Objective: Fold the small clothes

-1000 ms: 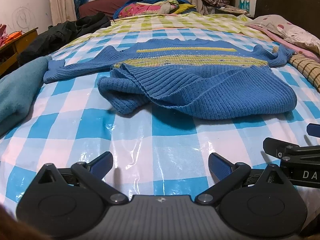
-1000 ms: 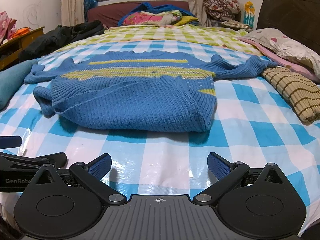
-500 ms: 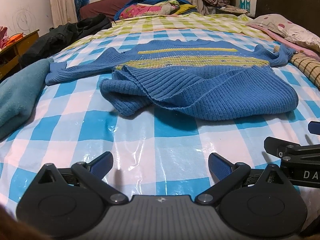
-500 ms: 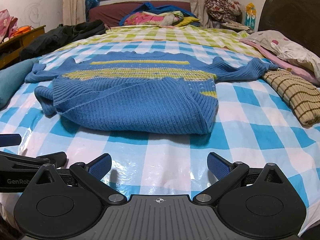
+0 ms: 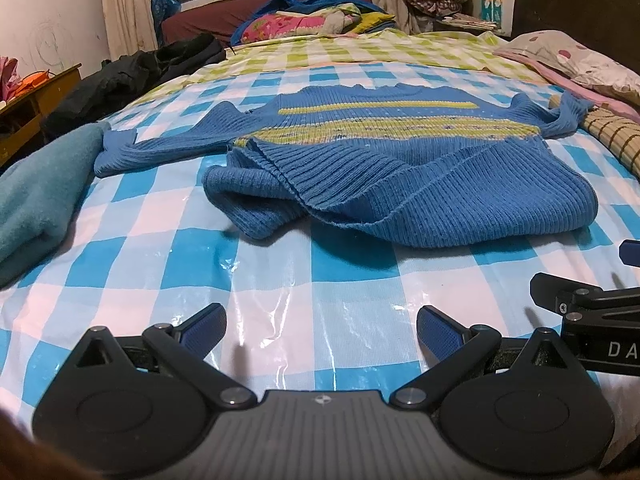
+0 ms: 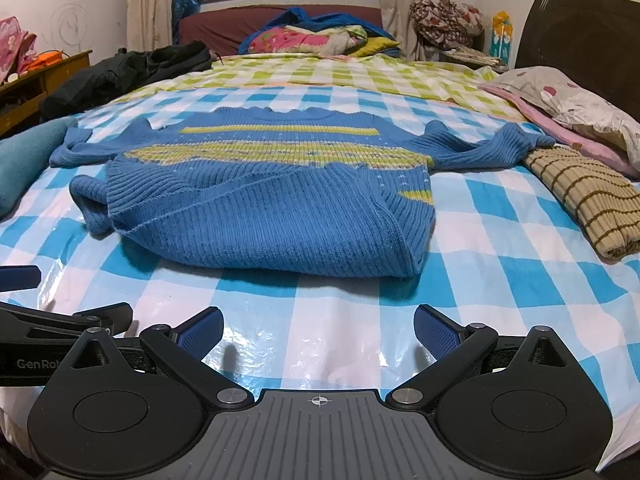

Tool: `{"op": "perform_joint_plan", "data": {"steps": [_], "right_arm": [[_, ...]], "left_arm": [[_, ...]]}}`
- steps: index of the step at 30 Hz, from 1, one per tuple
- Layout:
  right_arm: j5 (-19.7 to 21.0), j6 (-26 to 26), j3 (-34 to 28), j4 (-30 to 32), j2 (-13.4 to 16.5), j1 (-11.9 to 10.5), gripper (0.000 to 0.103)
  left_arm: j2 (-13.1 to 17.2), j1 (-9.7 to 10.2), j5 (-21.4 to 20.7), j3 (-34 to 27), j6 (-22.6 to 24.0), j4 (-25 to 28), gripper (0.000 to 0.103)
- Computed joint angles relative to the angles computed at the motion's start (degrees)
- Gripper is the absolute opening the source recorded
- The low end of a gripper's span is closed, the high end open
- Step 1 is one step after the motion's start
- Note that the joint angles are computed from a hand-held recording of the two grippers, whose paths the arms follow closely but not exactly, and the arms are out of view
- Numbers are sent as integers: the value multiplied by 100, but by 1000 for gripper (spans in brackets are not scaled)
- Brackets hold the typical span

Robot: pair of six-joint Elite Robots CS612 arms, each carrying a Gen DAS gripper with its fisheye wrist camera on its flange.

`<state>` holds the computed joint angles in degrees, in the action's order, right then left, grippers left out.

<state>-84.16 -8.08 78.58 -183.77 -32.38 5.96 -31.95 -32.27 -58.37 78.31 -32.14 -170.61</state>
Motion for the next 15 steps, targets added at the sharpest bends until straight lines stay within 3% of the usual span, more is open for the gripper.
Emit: {"op": "perform_joint_plan", "data": {"steps": [15], "right_arm": [[-60, -66, -24, 48, 3, 9, 100]], "left_arm": [[14, 4, 23, -49, -51, 129, 103]]}}
